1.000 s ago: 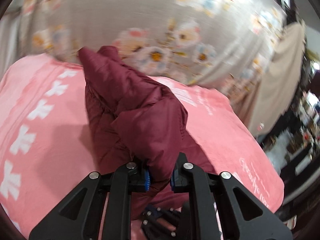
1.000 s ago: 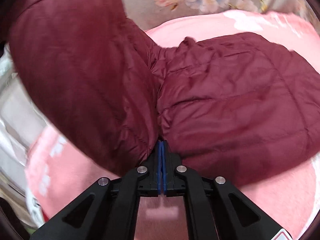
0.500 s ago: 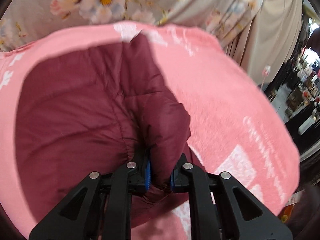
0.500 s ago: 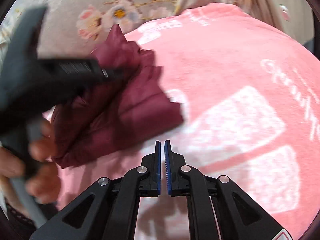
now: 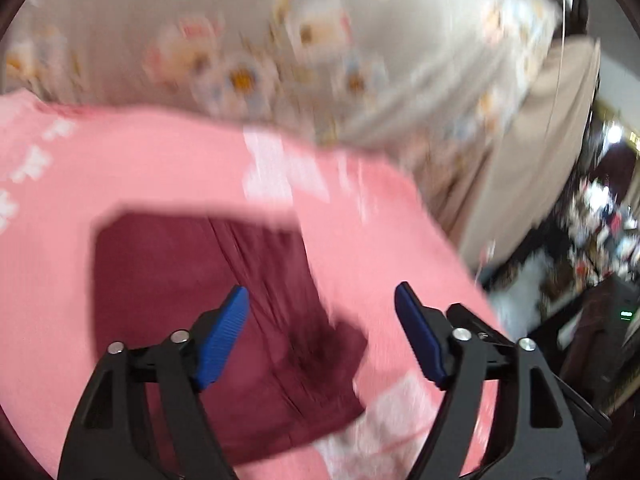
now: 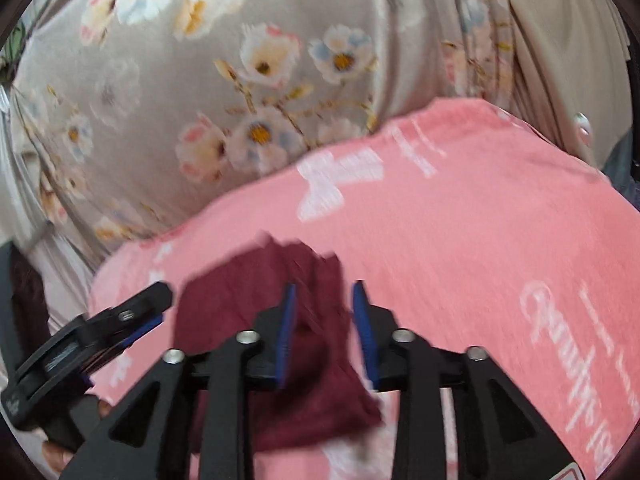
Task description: Fold large clothes
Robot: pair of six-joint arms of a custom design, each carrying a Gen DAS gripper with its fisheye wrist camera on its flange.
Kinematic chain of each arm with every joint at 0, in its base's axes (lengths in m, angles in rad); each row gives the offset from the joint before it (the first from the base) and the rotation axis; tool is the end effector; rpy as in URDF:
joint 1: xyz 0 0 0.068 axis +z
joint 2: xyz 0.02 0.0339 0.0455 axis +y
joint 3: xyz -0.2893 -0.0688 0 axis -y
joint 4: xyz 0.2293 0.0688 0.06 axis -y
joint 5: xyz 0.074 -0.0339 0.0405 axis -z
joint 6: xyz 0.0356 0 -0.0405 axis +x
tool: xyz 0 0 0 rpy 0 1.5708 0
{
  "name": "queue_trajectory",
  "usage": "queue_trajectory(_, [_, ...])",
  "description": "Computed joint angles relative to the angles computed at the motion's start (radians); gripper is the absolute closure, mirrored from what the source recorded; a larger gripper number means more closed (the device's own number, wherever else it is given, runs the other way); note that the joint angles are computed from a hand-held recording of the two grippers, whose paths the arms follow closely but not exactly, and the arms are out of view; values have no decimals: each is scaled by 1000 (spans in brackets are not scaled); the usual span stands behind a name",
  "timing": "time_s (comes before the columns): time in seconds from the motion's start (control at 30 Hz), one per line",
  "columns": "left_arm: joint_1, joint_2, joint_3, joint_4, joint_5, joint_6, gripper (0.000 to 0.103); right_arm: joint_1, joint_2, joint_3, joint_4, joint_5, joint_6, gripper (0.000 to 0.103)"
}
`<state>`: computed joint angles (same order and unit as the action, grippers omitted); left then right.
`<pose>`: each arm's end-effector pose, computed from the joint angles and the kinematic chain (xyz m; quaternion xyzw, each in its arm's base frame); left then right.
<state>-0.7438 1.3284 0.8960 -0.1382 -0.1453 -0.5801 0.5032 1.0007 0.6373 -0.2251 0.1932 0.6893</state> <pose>0.2065 -0.1830 0.2937 0.0369 0.8751 -0.2437 0.4164 0.1699 0.0857 0.2712 0.1268 0.8697 0.1932 0.4362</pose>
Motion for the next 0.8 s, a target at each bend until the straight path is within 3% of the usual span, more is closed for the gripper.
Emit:
queue_trajectory(0.07, [45,-54,24,-40,-28,21,26,-13,44,64,30,-29,-20,62])
queue_trajectory(0.13, [90,-53,74,-98,-89,51,23,-10,116,141,39,-39,-42,41])
queue_trajectory(0.23, [194,-8,119,-158,-91,89,23,-35,293,278,47,-105,-58,35])
queue_trajectory(0.3, [270,44,137,-170,-45,96,23,-75,471,405,31,-195,-61,34])
queue_trajectory(0.43, [366,169,161,-164,-12,103,23,-84,725,598,-46,-165,-62,34])
queue_trajectory(0.53, [390,238,171,-156,-3,110,23,-85,852,664,-80,-159,-71,34])
queue_trajectory(0.57, [396,273,185,-157,8,109,23,-90,904,697,-97,-180,-73,37])
queue_trajectory(0.6, [381,303,195,-151,1,97,23,-93,936,707,-98,-208,-78,55])
queue_trajectory(0.63, [379,339,207,-146,4,92,23,-96,958,709,-97,-224,-85,88])
queue_trajectory(0.7, [369,386,222,-134,0,87,23,-97,983,679,-73,-222,-105,98])
queue_trajectory(0.8, [352,457,261,-123,0,91,23,-116,915,527,65,-173,-105,100])
